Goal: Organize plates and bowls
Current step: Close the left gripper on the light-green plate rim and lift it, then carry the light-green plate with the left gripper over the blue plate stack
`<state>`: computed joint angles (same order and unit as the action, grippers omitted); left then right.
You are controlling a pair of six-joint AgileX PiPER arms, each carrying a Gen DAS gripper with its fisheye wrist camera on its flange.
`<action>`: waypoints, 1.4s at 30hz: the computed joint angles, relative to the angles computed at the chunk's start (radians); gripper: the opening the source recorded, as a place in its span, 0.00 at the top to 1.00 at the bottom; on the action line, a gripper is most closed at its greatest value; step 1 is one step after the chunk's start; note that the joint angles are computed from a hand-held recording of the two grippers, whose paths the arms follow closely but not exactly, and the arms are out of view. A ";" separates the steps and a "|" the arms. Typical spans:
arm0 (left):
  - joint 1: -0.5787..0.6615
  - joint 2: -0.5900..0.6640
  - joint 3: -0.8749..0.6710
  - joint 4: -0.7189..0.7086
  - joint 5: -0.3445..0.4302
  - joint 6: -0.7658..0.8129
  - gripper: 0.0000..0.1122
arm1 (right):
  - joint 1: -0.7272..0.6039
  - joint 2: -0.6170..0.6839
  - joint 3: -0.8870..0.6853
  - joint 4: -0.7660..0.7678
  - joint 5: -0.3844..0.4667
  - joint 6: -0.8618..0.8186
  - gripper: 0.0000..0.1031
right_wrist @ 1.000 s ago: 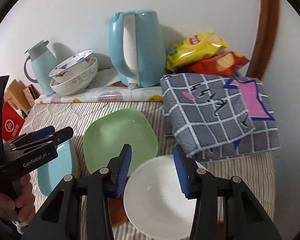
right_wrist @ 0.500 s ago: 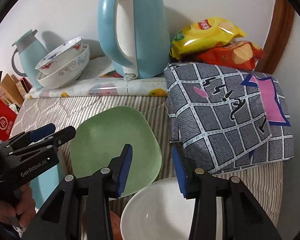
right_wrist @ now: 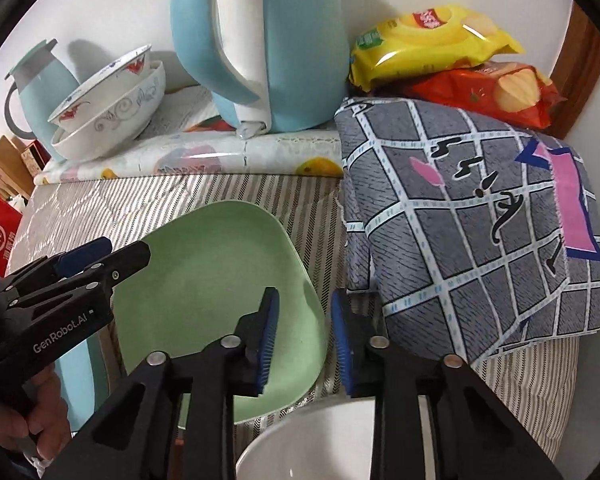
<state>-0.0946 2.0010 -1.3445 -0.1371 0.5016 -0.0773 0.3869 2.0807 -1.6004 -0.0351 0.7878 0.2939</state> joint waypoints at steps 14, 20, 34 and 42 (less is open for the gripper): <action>-0.012 0.087 -0.081 -0.011 0.037 0.027 0.86 | 0.020 0.057 -0.057 -0.050 0.022 0.031 0.93; -0.003 0.055 -0.055 -0.068 0.020 0.074 0.88 | 0.024 0.018 0.016 -0.073 -0.049 0.057 0.93; 0.026 -0.156 0.071 -0.071 0.007 0.093 0.88 | 0.038 -0.143 0.093 -0.074 -0.081 0.082 0.92; 0.029 -0.276 0.161 -0.029 0.000 0.051 0.88 | 0.089 -0.236 0.159 -0.113 -0.094 0.145 0.92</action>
<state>-0.0656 1.7249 -1.1839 -0.1657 0.5017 -0.0266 0.4756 1.8448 -1.4410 -0.1483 0.6934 0.4393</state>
